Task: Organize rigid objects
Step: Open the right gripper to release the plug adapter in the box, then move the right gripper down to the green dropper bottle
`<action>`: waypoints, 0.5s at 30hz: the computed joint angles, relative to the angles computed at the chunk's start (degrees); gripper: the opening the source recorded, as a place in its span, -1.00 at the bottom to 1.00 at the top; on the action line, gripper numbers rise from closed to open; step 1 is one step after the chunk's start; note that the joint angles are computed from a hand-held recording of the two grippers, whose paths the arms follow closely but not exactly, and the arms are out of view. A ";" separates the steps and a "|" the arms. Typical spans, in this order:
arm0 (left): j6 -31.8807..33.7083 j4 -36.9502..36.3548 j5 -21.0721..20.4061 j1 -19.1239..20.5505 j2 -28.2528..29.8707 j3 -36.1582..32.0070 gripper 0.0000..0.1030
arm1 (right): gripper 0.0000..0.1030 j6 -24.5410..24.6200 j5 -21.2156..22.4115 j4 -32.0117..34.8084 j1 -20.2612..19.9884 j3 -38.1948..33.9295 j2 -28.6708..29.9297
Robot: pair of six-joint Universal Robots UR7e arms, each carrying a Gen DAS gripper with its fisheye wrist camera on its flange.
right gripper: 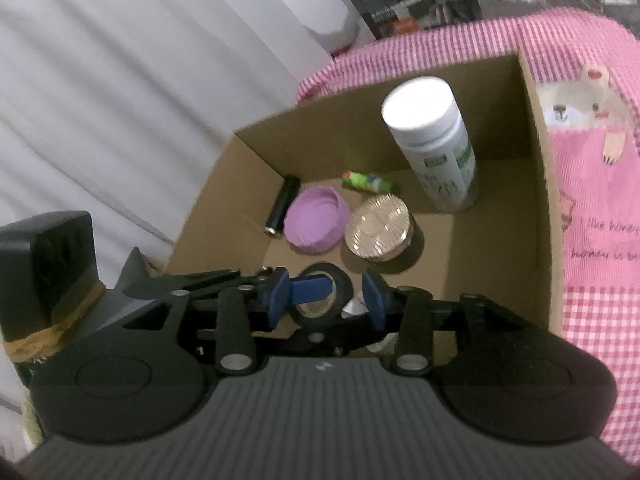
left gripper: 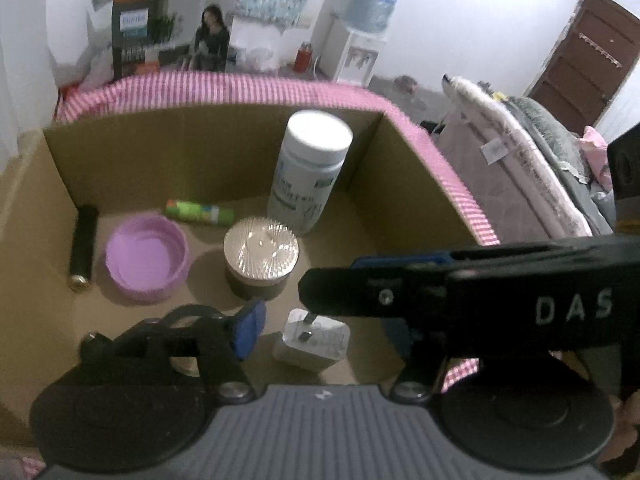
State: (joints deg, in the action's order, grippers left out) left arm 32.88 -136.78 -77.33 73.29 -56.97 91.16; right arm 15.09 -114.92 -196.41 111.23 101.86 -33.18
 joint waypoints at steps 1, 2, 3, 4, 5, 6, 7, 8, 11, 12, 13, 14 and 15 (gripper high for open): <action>0.79 -0.89 -0.41 -0.12 -0.99 0.89 0.41 | -0.13 -0.30 -0.59 -0.95 0.63 0.07 -0.02; 1.72 -1.41 -1.09 -0.11 -1.88 1.49 0.48 | -0.04 -0.50 -1.03 -1.83 1.16 0.18 -0.03; 2.57 -2.07 -1.74 -0.11 -2.94 2.30 0.51 | 0.03 -0.78 -1.51 -3.06 1.81 0.39 -0.04; 3.32 -2.63 -2.30 -0.10 -4.07 3.10 0.56 | 0.05 -1.11 -1.88 -4.29 2.41 0.64 -0.07; 4.09 -3.11 -2.89 -0.06 -5.15 3.83 0.59 | 0.09 -1.48 -2.34 -5.76 3.12 0.92 -0.06; 4.74 -3.55 -3.35 -0.05 -6.15 4.52 0.62 | 0.13 -1.71 -2.81 -7.13 3.78 1.27 -0.09; 5.60 -4.31 -3.86 0.07 -7.44 5.41 0.68 | 0.15 -2.15 -3.32 -8.78 4.47 1.59 -0.03; 6.44 -5.13 -4.41 0.23 -8.51 6.22 0.73 | 0.20 -2.64 -3.87 -10.43 5.18 1.88 0.08; 8.87 -7.23 -5.82 1.03 -11.73 8.23 0.77 | 0.27 -3.66 -5.87 -14.43 7.19 2.54 0.44; 9.18 -7.58 -6.09 1.34 -12.46 8.48 0.78 | 0.28 -3.70 -6.73 -15.39 7.87 2.71 0.56; 9.43 -7.82 -6.50 1.78 -13.25 8.73 0.79 | 0.29 -3.66 -7.50 -16.01 8.47 2.80 0.69; 9.69 -7.86 -7.04 2.35 -13.95 8.84 0.80 | 0.30 -3.53 -8.10 -16.52 8.94 2.89 0.86; 9.91 -7.80 -7.42 2.88 -14.48 8.86 0.80 | 0.31 -3.21 -8.57 -16.82 9.31 2.98 1.03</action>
State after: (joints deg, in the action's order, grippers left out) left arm 42.79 -144.59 -84.75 76.17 -71.45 100.02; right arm 11.89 -123.49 -213.23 120.54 104.84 -32.15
